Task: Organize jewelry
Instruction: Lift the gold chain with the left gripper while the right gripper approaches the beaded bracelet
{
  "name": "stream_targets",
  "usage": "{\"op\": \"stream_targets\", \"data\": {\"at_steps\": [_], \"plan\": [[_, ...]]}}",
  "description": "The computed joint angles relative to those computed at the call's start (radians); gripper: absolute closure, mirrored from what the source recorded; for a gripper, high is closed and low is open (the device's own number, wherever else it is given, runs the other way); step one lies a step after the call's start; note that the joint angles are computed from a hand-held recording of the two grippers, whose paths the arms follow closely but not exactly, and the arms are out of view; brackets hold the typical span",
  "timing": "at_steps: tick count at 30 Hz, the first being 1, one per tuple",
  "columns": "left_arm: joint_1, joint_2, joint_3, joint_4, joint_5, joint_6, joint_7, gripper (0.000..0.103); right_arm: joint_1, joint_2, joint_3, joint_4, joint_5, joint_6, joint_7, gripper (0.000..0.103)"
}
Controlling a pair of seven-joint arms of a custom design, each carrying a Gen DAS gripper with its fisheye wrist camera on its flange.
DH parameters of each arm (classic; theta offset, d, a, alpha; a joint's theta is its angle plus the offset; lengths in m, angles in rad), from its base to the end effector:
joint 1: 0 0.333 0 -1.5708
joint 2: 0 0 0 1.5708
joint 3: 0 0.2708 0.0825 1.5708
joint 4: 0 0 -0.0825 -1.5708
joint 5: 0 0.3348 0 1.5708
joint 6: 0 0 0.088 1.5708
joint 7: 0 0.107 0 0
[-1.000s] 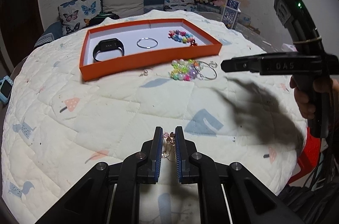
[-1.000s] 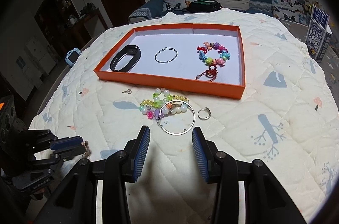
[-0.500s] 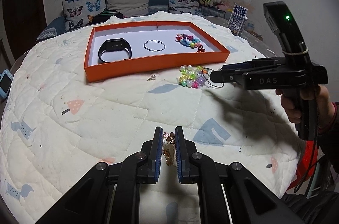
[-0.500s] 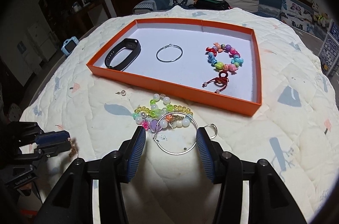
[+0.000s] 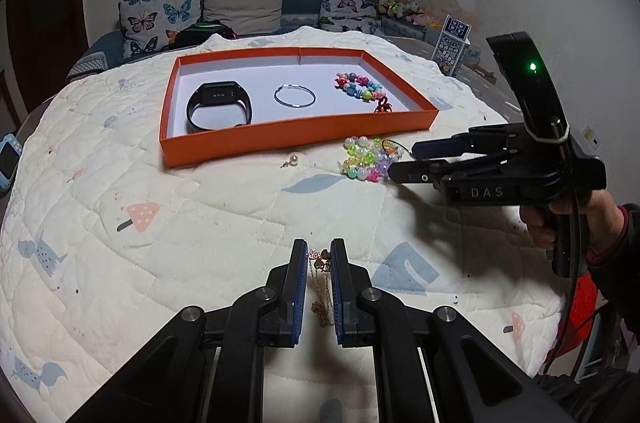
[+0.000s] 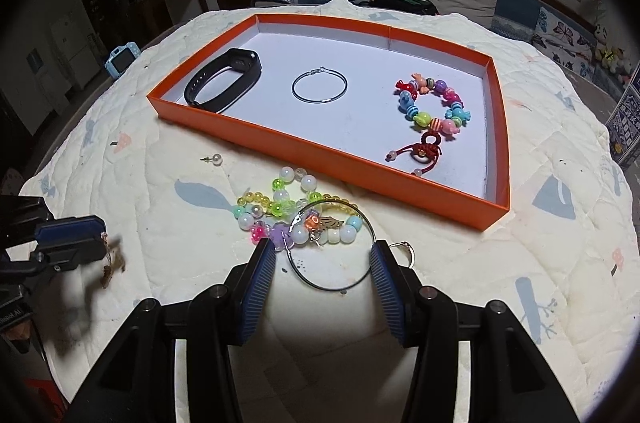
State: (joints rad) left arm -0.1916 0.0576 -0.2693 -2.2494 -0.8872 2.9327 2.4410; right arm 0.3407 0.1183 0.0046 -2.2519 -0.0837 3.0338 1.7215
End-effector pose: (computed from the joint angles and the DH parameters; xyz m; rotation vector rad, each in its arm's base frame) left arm 0.4878 -0.1858 0.3826 -1.3933 2.3706 -0.9879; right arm 0.5074 0.1892 0.3794 -2.0304 1.5376 -0.4895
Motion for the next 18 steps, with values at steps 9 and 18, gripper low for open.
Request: {"op": "stream_targets", "data": {"at_steps": [9, 18], "plan": [[-0.003, -0.008, 0.006, -0.006, -0.008, 0.003, 0.003, 0.091, -0.011, -0.013, 0.009, -0.001, 0.021, 0.0, -0.022, 0.048], [0.003, 0.006, 0.004, 0.006, 0.013, -0.006, -0.02, 0.091, -0.049, 0.012, 0.06, 0.022, 0.2, -0.019, -0.207, 0.048]]}}
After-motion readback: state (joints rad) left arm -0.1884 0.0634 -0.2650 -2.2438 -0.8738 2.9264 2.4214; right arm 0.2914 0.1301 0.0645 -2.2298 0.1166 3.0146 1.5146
